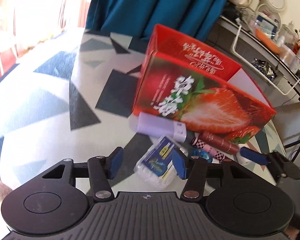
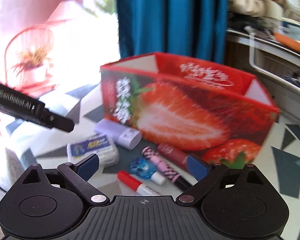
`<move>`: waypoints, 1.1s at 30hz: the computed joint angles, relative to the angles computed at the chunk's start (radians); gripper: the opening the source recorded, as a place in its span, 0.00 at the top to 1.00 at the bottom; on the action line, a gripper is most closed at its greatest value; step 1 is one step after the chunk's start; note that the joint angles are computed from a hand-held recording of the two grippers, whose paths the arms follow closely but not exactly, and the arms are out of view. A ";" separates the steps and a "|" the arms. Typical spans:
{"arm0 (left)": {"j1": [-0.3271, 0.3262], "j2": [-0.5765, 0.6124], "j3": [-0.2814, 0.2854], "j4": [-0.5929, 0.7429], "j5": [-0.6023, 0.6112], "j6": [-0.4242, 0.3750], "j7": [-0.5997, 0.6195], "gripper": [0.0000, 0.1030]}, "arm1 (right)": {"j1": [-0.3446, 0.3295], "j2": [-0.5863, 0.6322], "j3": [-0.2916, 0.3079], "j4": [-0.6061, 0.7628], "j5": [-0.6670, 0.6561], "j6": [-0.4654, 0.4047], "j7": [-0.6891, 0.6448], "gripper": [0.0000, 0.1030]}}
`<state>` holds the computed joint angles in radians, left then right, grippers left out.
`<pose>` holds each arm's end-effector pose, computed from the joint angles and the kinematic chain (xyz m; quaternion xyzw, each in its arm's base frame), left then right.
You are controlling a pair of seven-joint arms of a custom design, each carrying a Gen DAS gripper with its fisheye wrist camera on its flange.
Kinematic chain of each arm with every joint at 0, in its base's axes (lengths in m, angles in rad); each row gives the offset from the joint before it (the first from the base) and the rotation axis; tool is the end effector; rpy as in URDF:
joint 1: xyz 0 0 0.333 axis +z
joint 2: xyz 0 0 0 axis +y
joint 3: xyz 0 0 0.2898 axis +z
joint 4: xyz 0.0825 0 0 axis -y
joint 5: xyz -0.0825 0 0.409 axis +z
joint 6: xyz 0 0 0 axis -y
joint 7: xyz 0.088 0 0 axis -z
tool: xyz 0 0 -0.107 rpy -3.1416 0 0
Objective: Organize rigid objects
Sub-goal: 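Move the left tool down to the clear plastic box with blue label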
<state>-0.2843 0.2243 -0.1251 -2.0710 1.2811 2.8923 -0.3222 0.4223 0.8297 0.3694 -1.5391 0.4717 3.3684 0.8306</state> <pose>0.5387 -0.2936 0.3200 -0.7484 0.5385 -0.3348 0.1945 0.6000 0.4442 0.2554 -0.8042 0.3488 -0.2021 0.4367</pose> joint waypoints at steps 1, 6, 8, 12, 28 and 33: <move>0.005 0.002 0.002 -0.004 -0.001 0.016 -0.006 0.47 | 0.026 0.010 -0.028 0.022 -0.004 -0.025 -0.007 0.13; 0.016 0.021 0.012 0.003 -0.005 0.061 -0.004 0.47 | 0.083 0.065 -0.078 0.129 -0.027 -0.133 -0.062 0.19; 0.019 0.034 0.019 0.010 -0.015 0.091 -0.008 0.47 | 0.106 0.082 -0.101 0.174 -0.032 -0.184 -0.077 0.19; 0.022 0.056 0.033 0.014 -0.057 0.129 0.005 0.47 | 0.138 0.118 -0.132 0.263 -0.048 -0.281 -0.111 0.20; -0.003 0.142 0.090 0.081 -0.142 0.163 0.115 0.46 | 0.199 0.250 -0.188 0.494 -0.032 -0.440 -0.006 0.32; -0.020 0.169 0.099 0.114 -0.174 0.177 0.179 0.49 | 0.176 0.225 -0.153 0.436 -0.015 -0.391 -0.012 0.42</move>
<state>-0.3041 0.3930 -0.0260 -1.9571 1.1076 3.0691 -0.1434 0.5980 1.0546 0.2165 -1.1035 0.4569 2.9776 0.8184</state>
